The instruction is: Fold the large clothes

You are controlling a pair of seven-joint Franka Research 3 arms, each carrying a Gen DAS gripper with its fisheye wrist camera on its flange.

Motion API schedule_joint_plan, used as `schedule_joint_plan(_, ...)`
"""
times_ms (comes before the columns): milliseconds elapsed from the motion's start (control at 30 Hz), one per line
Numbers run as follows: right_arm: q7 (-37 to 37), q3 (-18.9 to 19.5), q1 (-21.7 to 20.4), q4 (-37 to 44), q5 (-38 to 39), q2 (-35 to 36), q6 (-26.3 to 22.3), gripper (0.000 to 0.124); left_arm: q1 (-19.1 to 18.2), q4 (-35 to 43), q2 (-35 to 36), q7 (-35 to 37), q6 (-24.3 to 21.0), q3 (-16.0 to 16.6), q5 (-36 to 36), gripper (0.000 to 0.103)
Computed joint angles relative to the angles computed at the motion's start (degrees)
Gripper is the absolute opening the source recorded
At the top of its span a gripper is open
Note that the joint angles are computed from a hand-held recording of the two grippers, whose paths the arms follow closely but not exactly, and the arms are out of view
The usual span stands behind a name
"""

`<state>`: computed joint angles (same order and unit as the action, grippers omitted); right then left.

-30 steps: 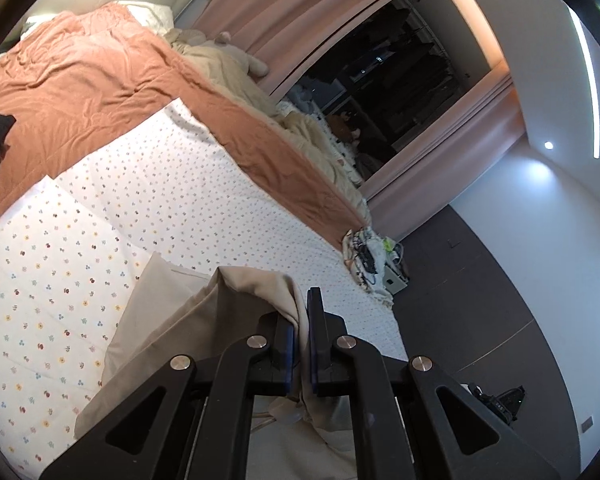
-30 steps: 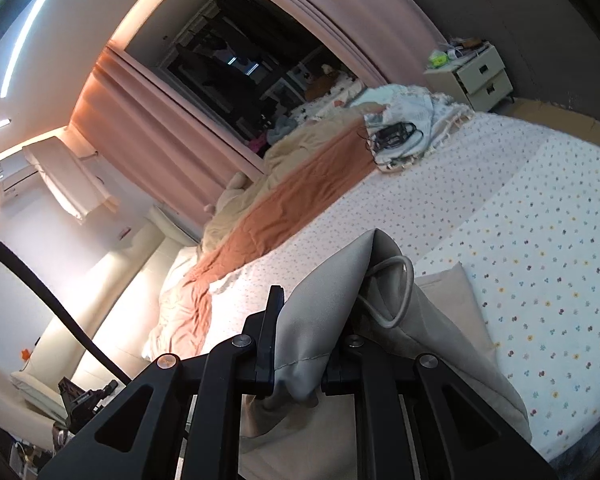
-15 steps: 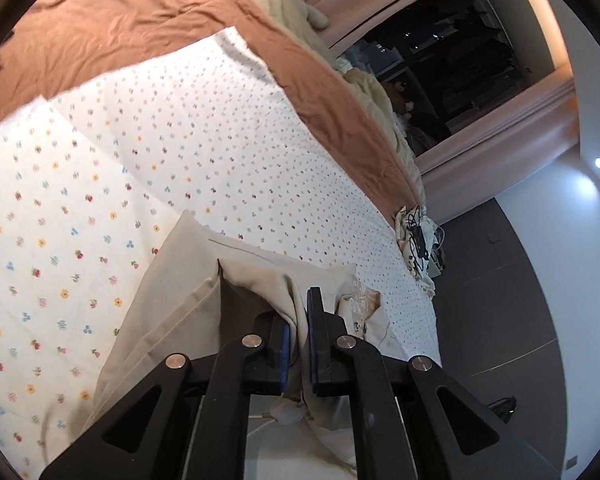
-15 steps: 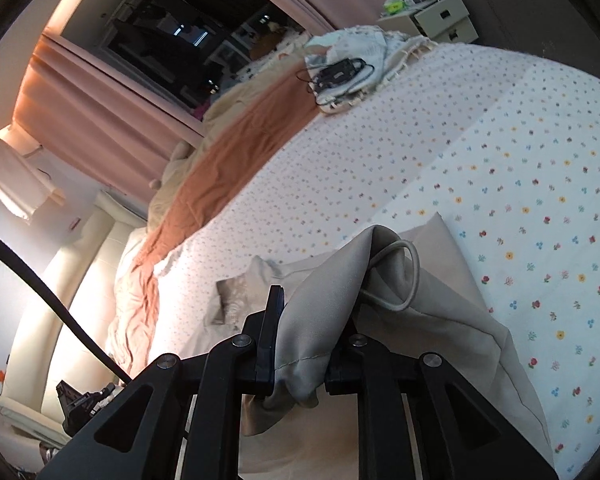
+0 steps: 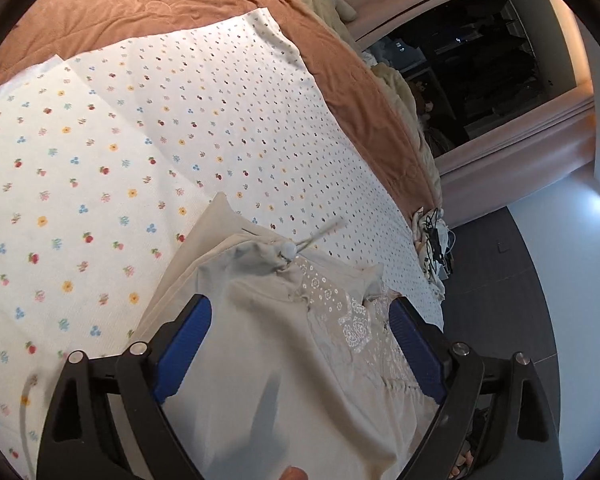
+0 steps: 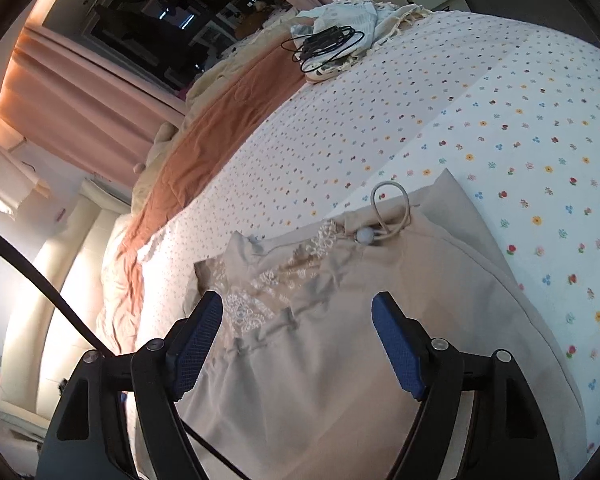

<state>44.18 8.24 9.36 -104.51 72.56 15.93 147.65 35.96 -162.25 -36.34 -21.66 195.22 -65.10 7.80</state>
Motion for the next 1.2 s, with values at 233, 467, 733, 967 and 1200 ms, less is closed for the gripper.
schedule_joint_plan(233, -0.70, -0.35, 1.77, -3.86, -3.78, -4.93, 0.85, 0.076, -18.16, -3.78, -8.81, -4.03, -15.06, 10.43, 1.51, 0.091)
schedule_joint_plan(467, -0.36, -0.81, 4.82, -6.91, -6.77, -9.82, 0.90, 0.076, -33.70, -6.91, -18.21, -10.03, -30.16, 15.33, 2.63, 0.091)
schedule_joint_plan(733, -0.11, -0.48, 8.73, -8.14, -9.49, -11.62, 2.33, 0.076, -43.16, -7.61, -22.65, -20.23, -40.26, 13.12, 4.69, 0.091)
schedule_joint_plan(967, 8.59, 1.20, 12.58, -4.27, -19.89, -6.48, 4.43, 0.055, -45.92, -7.55, -20.48, -30.41, -41.85, 9.61, 6.73, 0.083)
schedule_joint_plan(1200, 20.29, 1.69, 15.69, 3.94, -34.33, 2.27, 2.30, 0.037, -46.89, -8.10, -18.16, -42.66, -41.69, 6.08, 8.04, 0.072)
